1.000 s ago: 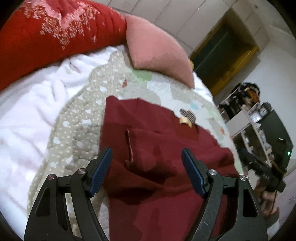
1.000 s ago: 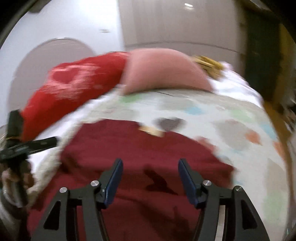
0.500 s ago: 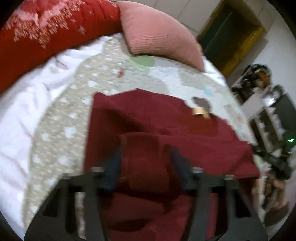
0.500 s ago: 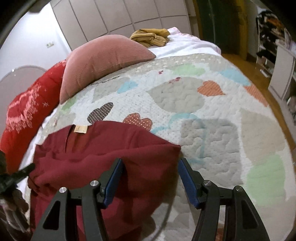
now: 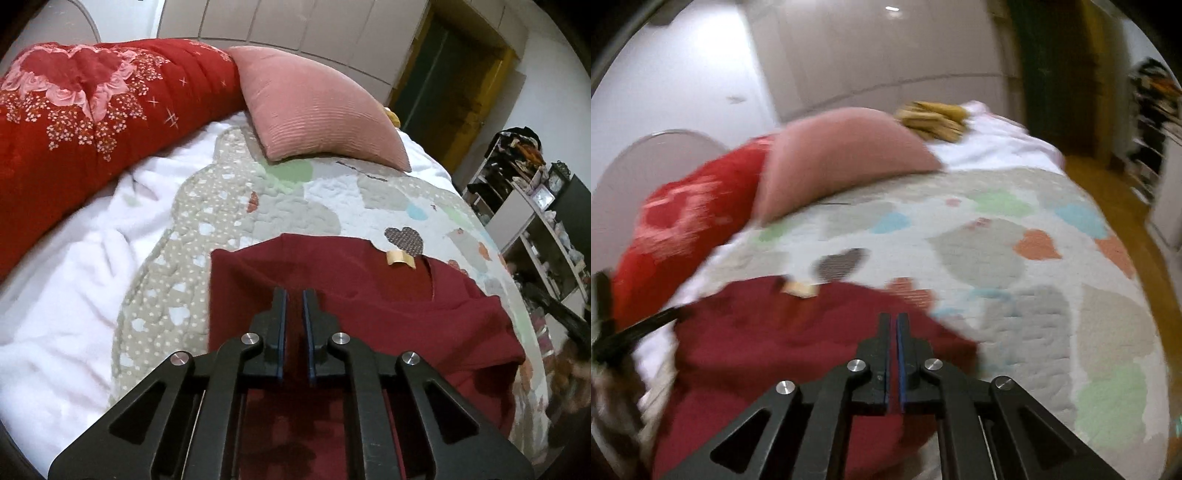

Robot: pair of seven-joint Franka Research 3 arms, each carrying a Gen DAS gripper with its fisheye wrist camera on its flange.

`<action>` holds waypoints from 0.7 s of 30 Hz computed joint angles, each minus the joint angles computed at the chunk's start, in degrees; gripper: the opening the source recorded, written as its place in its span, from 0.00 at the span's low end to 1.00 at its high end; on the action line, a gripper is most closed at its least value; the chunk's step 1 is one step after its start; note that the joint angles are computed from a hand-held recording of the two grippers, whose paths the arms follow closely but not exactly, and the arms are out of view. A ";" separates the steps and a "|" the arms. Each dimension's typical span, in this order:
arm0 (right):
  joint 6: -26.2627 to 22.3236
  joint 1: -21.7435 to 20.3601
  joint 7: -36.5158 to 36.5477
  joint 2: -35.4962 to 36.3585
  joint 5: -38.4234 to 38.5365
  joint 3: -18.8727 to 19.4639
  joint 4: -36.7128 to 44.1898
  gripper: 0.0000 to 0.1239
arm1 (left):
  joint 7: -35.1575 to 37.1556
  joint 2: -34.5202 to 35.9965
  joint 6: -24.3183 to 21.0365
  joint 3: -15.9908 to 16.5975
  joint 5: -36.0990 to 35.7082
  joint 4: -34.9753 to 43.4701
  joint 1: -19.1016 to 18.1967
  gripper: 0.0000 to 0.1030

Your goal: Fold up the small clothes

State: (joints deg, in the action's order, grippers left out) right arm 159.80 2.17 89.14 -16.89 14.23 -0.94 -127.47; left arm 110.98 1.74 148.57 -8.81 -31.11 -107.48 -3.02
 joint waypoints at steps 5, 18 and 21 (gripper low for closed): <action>-3.99 5.23 -13.52 -8.61 0.65 0.10 -6.22 0.46 | -1.43 0.13 -0.72 0.08 0.65 -0.21 0.12 0.07; -7.39 -3.38 1.14 -16.22 -18.35 6.37 -15.03 0.07 | -3.76 -2.25 -2.62 0.59 4.12 -1.96 -1.04 0.07; -14.46 -7.04 3.60 -15.27 -21.43 8.31 -15.36 0.07 | -5.76 -1.67 -3.59 0.31 7.46 -2.39 -1.48 0.07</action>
State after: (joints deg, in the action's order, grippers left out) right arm 145.34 -4.87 92.73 -32.17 -7.20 7.37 -142.82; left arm 105.22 0.07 144.98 -8.50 -23.65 -109.87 -4.50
